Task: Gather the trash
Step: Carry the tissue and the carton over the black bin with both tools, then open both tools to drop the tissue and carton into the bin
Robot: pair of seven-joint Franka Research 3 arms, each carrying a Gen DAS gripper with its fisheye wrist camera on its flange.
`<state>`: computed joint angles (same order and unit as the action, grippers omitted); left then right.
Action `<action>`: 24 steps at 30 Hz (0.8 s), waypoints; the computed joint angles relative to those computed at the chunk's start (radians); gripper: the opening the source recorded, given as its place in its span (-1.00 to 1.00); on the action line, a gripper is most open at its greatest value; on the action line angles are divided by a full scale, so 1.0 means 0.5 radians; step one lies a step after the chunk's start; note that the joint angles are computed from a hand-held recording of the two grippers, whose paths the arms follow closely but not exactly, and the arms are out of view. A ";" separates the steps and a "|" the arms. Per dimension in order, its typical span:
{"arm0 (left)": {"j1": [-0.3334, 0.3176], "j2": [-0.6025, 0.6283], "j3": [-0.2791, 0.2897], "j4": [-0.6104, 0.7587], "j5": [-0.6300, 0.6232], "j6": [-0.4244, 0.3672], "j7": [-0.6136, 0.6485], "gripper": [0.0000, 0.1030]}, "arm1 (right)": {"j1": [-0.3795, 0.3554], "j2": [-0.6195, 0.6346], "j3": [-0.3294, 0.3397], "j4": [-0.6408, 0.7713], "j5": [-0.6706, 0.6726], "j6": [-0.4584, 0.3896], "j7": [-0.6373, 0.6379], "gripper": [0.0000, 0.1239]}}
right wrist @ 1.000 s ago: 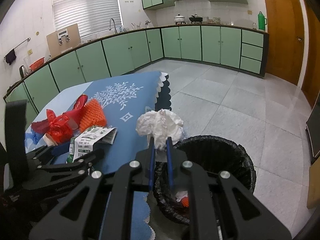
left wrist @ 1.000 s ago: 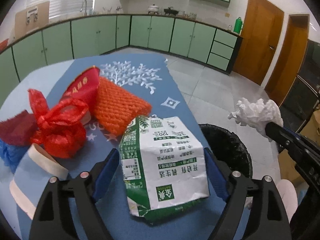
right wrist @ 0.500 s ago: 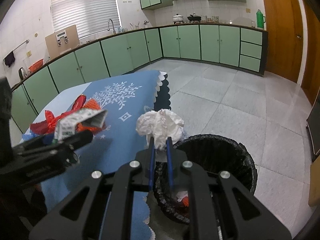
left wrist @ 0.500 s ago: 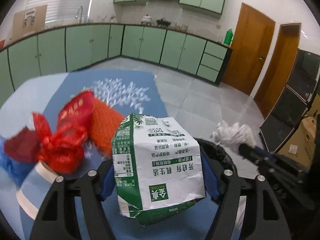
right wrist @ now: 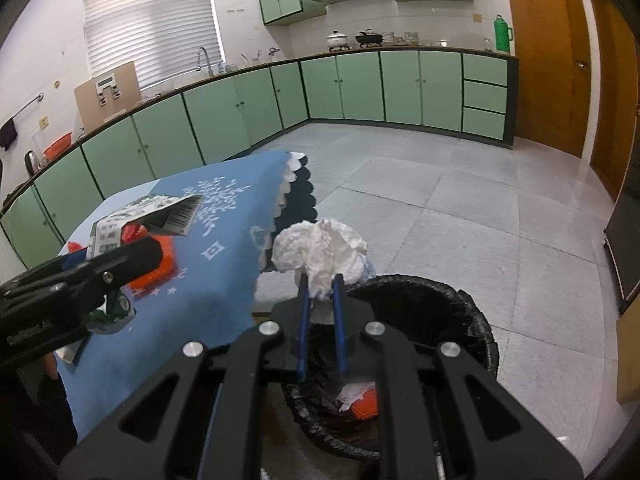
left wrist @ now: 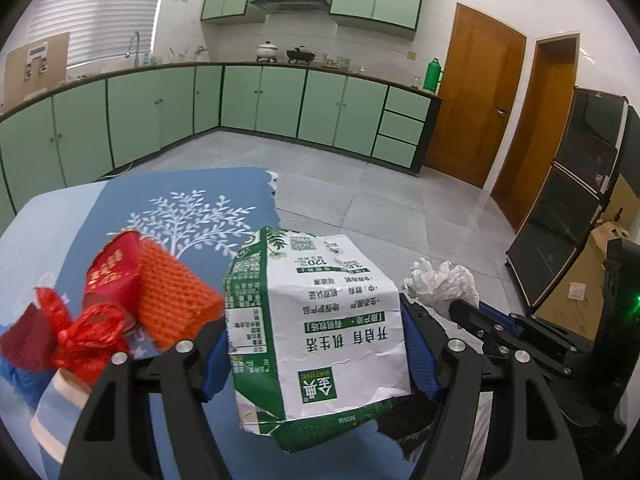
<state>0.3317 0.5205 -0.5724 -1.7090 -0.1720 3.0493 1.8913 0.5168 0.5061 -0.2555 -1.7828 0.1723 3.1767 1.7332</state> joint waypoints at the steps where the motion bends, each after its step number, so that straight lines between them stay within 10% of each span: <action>1: -0.016 0.015 0.009 0.021 0.010 -0.009 -0.002 0.38 | 0.001 0.006 -0.011 0.007 0.004 -0.007 0.007 -0.84; 18: -0.529 0.593 0.287 0.919 0.101 -0.520 0.055 0.38 | -0.179 0.191 -0.053 0.179 -0.070 -0.221 0.295 -0.84; 24: -0.637 0.807 0.340 1.345 0.030 -0.885 0.074 0.42 | -0.200 0.249 -0.076 0.231 -0.135 -0.333 0.449 -0.52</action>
<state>0.0132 0.9243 -0.4026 -1.0368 -0.1571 2.6068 1.9286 0.4170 0.6309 -0.2936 -1.6672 0.1045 3.0104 1.9576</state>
